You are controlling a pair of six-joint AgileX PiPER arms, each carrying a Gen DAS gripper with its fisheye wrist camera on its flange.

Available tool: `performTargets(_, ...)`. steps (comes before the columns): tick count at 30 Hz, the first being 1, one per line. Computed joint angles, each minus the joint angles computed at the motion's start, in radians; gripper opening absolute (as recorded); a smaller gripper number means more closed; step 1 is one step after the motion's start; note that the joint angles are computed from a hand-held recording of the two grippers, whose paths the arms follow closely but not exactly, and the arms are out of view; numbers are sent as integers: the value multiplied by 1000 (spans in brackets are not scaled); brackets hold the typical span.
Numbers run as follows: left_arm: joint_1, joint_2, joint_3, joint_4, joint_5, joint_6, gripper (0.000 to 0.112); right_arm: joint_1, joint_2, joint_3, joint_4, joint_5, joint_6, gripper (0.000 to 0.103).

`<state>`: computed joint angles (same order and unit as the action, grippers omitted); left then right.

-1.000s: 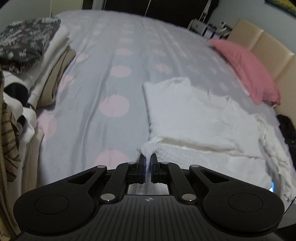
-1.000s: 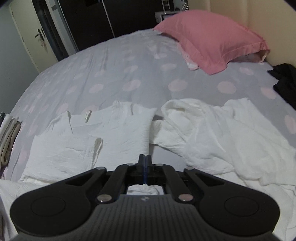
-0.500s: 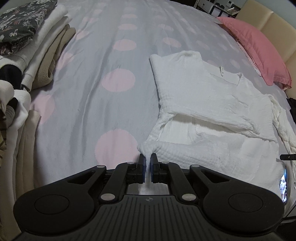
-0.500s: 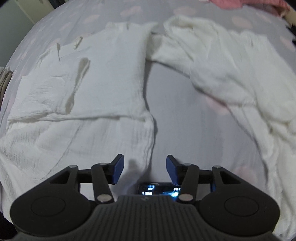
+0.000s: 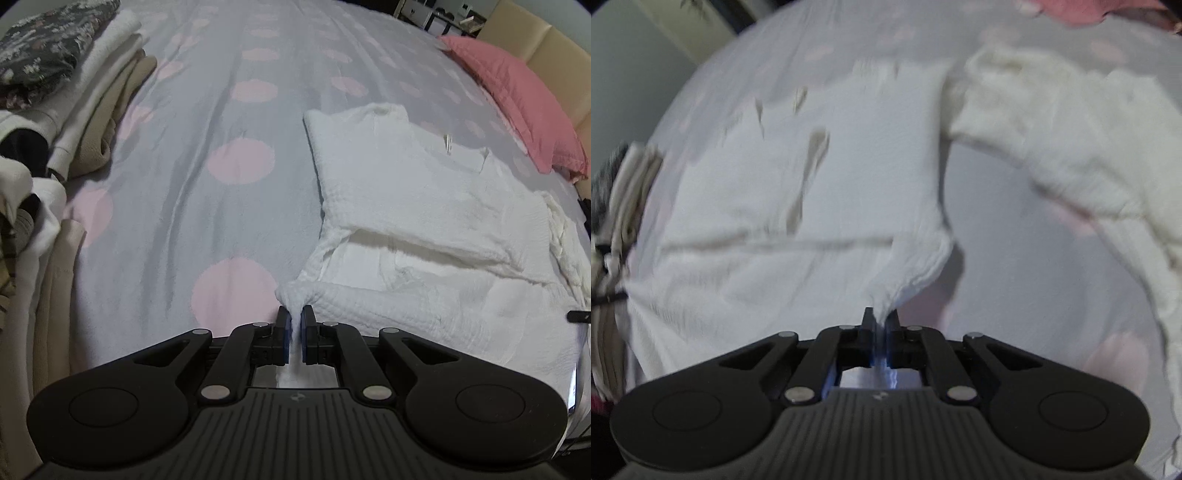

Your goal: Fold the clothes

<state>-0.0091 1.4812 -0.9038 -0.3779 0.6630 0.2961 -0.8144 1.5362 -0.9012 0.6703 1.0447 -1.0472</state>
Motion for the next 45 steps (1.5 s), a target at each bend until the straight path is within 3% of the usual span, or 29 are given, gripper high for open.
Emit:
performTargets(6, 25, -59, 10, -88, -37, 49, 4, 37, -59, -27, 86, -57, 26, 5)
performTargets(12, 17, -88, 12, -103, -140, 29, 3, 120, -83, -52, 166, -168, 34, 5)
performTargets(15, -4, -87, 16, -79, -225, -10, 3, 167, -76, -69, 190, -237, 34, 5)
performTargets(19, -56, -38, -6, 43, -260, -103, 3, 247, -32, -81, 126, -307, 101, 7)
performTargets(22, -82, -18, -3, 109, -271, -130, 9, 276, -25, -61, 68, -363, 126, 15)
performTargets(25, -118, -21, 12, 275, -283, -256, 21, 272, -45, -27, 19, -427, 149, 38)
performTargets(27, -136, -32, 24, 397, -286, -364, 24, 250, -57, -12, 11, -453, 164, 39)
performTargets(31, -149, -70, 47, 536, -293, -509, 44, 193, -75, 3, 41, -440, 137, 47)
performTargets(34, -158, -121, 71, 533, -300, -492, 44, 171, -126, 51, 87, -443, 45, 58)
performTargets(40, -234, -235, 154, 375, -339, -203, 50, 172, -296, 231, 188, -490, -302, 60)
performTargets(45, -384, -270, 225, 548, -322, -238, 50, 179, -462, 398, 219, -464, -676, 60)
